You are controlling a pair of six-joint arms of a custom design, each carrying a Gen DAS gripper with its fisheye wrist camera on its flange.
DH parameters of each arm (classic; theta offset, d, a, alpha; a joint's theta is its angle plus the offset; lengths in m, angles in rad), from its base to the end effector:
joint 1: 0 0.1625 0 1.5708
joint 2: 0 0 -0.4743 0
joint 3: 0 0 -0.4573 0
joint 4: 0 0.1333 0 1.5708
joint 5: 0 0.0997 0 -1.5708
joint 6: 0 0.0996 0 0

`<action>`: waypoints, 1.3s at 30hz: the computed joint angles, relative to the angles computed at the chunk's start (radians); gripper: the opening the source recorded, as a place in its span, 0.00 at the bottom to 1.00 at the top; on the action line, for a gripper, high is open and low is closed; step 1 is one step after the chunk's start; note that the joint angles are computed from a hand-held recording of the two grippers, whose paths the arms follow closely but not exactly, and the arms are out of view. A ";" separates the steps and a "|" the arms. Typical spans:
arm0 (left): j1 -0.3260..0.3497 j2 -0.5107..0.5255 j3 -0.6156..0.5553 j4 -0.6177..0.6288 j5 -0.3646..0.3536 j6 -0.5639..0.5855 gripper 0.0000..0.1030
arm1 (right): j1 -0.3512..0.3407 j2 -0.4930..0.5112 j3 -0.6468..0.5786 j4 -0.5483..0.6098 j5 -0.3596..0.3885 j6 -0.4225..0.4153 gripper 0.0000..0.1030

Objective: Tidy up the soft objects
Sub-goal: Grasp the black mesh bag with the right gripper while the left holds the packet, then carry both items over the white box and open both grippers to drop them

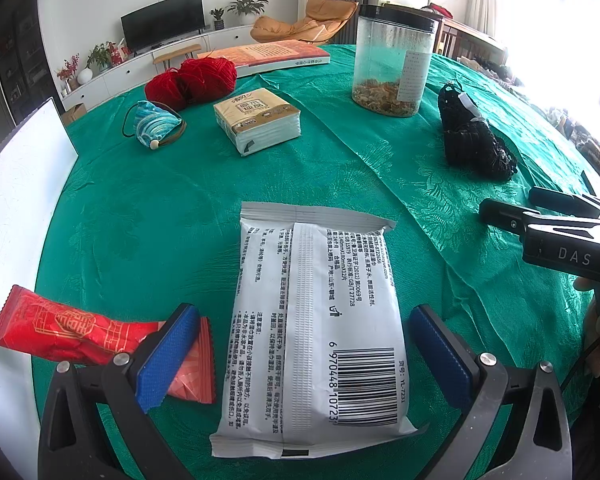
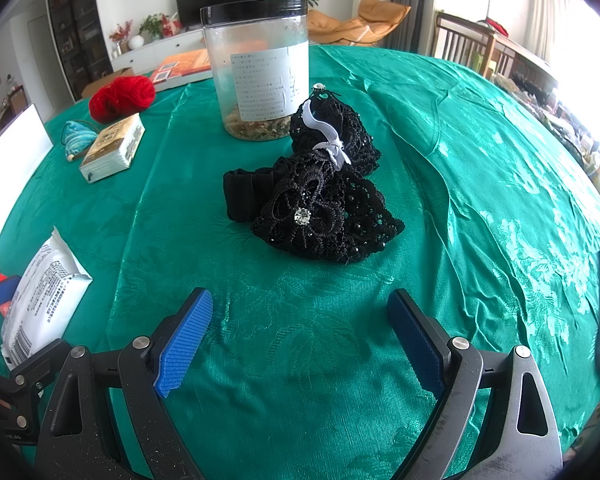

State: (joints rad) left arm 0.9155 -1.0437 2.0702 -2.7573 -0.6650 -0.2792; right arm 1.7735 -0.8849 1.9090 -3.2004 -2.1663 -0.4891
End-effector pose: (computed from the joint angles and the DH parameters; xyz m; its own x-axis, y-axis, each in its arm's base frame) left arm -0.1878 -0.5917 0.1364 -0.7095 0.0502 -0.7029 0.4224 0.8287 -0.3672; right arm 0.2101 -0.6378 0.1278 -0.6948 -0.2495 0.6745 -0.5573 0.7796 -0.2858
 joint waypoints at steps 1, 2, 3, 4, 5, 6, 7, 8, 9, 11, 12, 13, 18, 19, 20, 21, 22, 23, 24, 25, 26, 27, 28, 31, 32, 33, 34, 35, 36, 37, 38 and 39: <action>0.004 -0.012 -0.016 0.064 -0.023 -0.023 1.00 | 0.000 0.000 0.000 0.000 0.000 0.000 0.89; 0.005 -0.030 -0.022 0.086 -0.055 -0.032 1.00 | 0.000 0.000 0.000 0.000 0.000 0.000 0.89; 0.001 -0.052 -0.016 0.066 -0.081 -0.028 1.00 | 0.000 0.000 0.000 0.000 0.000 0.000 0.89; -0.003 -0.073 -0.005 0.030 -0.099 -0.014 1.00 | 0.000 0.000 0.000 0.000 0.000 0.000 0.89; -0.006 -0.090 -0.001 0.019 -0.110 -0.012 1.00 | 0.000 0.000 0.000 0.000 0.000 0.000 0.89; -0.008 -0.104 -0.001 0.026 -0.119 -0.019 1.00 | 0.000 0.000 0.000 0.000 0.000 0.000 0.89; -0.006 -0.113 -0.004 0.045 -0.133 -0.026 1.00 | 0.000 0.000 0.000 0.001 0.000 0.001 0.89; -0.002 -0.118 -0.011 0.073 -0.154 -0.033 1.00 | -0.001 -0.002 0.000 0.005 0.003 0.004 0.89; 0.003 -0.117 -0.018 0.106 -0.175 -0.039 1.00 | -0.004 -0.011 0.001 0.023 0.018 0.016 0.88; 0.005 -0.102 -0.031 0.178 -0.180 -0.058 1.00 | -0.036 -0.072 0.022 0.081 0.160 0.092 0.87; 0.003 -0.091 -0.035 0.208 -0.164 -0.071 1.00 | -0.059 -0.108 0.047 0.060 0.248 0.139 0.87; 0.001 -0.079 -0.037 0.228 -0.147 -0.082 1.00 | -0.075 -0.132 0.070 0.007 0.295 0.180 0.87; 0.006 -0.028 -0.062 0.239 -0.093 -0.129 1.00 | -0.062 -0.124 -0.006 0.097 0.225 0.194 0.88; 0.006 -0.019 -0.072 0.254 -0.083 -0.145 1.00 | -0.049 -0.102 -0.031 0.109 0.202 0.152 0.88; 0.005 -0.010 -0.082 0.275 -0.069 -0.160 1.00 | -0.037 -0.076 -0.065 0.137 0.180 0.109 0.88; 0.002 -0.002 -0.090 0.295 -0.054 -0.172 0.96 | -0.028 -0.048 -0.102 0.185 0.161 0.078 0.88; -0.003 0.002 -0.088 0.284 -0.044 -0.164 0.85 | -0.026 -0.023 -0.138 0.239 0.149 0.057 0.85; -0.008 0.001 -0.087 0.275 -0.036 -0.160 0.77 | -0.032 0.000 -0.176 0.301 0.147 0.039 0.84; -0.009 -0.004 -0.087 0.266 -0.045 -0.154 0.65 | -0.036 0.019 -0.207 0.346 0.139 0.037 0.72; -0.002 -0.011 -0.093 0.258 -0.078 -0.151 0.63 | -0.042 0.028 -0.229 0.360 0.140 0.041 0.39; 0.006 -0.018 -0.096 0.239 -0.105 -0.150 0.63 | -0.045 0.033 -0.252 0.365 0.141 0.052 0.36; 0.010 -0.021 -0.102 0.218 -0.114 -0.149 0.62 | -0.046 0.042 -0.282 0.376 0.132 0.064 0.33; 0.012 -0.023 -0.109 0.193 -0.118 -0.143 0.62 | -0.047 0.052 -0.312 0.381 0.123 0.067 0.32; 0.015 -0.038 -0.136 0.090 -0.171 -0.111 0.62 | -0.044 0.083 -0.408 0.413 0.110 0.073 0.31; 0.014 -0.044 -0.147 0.061 -0.185 -0.099 0.62 | -0.042 0.091 -0.433 0.418 0.109 0.071 0.31; 0.012 -0.051 -0.160 0.037 -0.193 -0.086 0.62 | -0.037 0.097 -0.453 0.420 0.111 0.066 0.31; 0.007 -0.061 -0.168 0.009 -0.195 -0.075 0.62 | -0.031 0.100 -0.467 0.409 0.109 0.055 0.31; 0.000 -0.075 -0.172 -0.018 -0.191 -0.064 0.62 | -0.022 0.101 -0.473 0.383 0.105 0.036 0.31; -0.007 -0.093 -0.171 -0.045 -0.184 -0.053 0.62 | -0.010 0.097 -0.474 0.352 0.102 0.014 0.31; -0.015 -0.114 -0.167 -0.067 -0.173 -0.044 0.62 | 0.003 0.090 -0.471 0.325 0.104 -0.008 0.31; -0.024 -0.140 -0.160 -0.084 -0.158 -0.035 0.62 | 0.016 0.079 -0.464 0.309 0.116 -0.026 0.31; -0.035 -0.170 -0.146 -0.094 -0.133 -0.028 0.62 | 0.032 0.064 -0.456 0.307 0.134 -0.038 0.31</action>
